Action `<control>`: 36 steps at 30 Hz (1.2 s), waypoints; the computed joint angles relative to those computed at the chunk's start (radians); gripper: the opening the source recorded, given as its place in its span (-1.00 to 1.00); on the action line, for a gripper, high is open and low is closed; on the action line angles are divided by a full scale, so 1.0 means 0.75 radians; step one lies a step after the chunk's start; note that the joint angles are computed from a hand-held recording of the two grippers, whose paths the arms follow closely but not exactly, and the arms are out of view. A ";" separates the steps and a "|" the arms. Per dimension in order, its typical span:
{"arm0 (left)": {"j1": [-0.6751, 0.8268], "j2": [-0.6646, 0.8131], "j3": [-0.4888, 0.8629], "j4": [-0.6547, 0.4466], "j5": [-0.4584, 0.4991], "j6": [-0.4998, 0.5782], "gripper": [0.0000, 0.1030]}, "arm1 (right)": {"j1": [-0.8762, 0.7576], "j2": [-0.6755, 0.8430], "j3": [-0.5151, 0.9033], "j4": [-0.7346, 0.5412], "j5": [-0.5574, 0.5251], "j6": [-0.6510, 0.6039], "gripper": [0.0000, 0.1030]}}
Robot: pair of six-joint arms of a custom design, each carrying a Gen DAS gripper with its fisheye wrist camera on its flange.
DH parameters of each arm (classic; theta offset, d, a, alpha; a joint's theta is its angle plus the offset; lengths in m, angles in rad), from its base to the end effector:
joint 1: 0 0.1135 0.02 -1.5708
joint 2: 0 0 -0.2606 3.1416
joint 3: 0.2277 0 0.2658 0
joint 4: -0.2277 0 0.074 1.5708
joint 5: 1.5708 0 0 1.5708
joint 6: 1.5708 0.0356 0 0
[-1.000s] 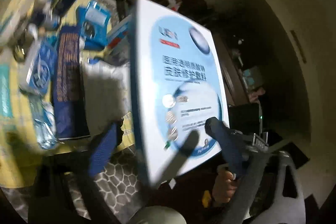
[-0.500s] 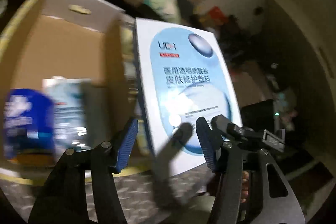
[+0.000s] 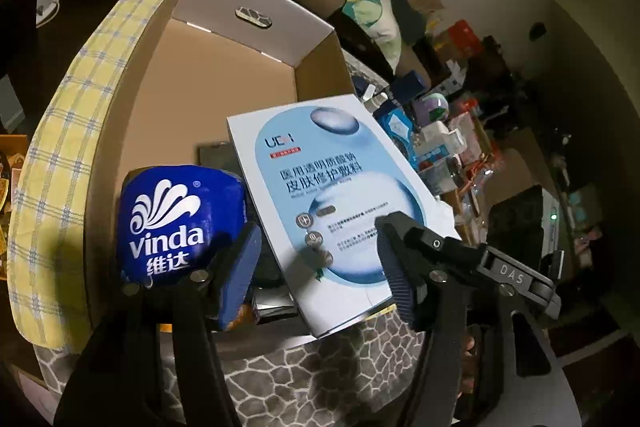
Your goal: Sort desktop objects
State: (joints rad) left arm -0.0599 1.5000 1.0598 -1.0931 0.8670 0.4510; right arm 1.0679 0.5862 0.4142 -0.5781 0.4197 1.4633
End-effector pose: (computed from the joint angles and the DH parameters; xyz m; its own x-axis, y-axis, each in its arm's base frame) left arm 0.2629 -0.0430 0.2204 -0.8684 0.3347 -0.3658 0.4953 0.5537 -0.6693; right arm 0.0832 0.1211 0.1999 -0.6879 0.6332 -0.3547 0.2562 0.6691 0.6976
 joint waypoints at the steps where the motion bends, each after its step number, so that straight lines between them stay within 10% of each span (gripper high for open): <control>1: 0.018 0.013 0.011 -0.024 0.005 0.029 0.17 | 0.007 0.028 0.014 -0.007 0.021 0.012 -0.52; 14: 0.072 0.076 0.062 -0.050 -0.077 0.060 0.19 | 0.021 0.513 0.149 0.065 -0.082 -0.015 -0.30; 21: 0.091 0.085 0.073 -0.050 -0.095 0.076 0.19 | 0.077 0.667 0.465 -0.391 -0.113 -0.215 0.68; 29: 0.068 0.052 0.067 -0.040 -0.124 0.033 0.20 | 0.233 0.359 0.504 -0.698 0.114 -0.023 0.68; 36: 0.054 -0.010 0.070 -0.079 -0.090 0.036 0.36 | 0.209 0.380 0.480 -0.610 0.105 -0.122 0.68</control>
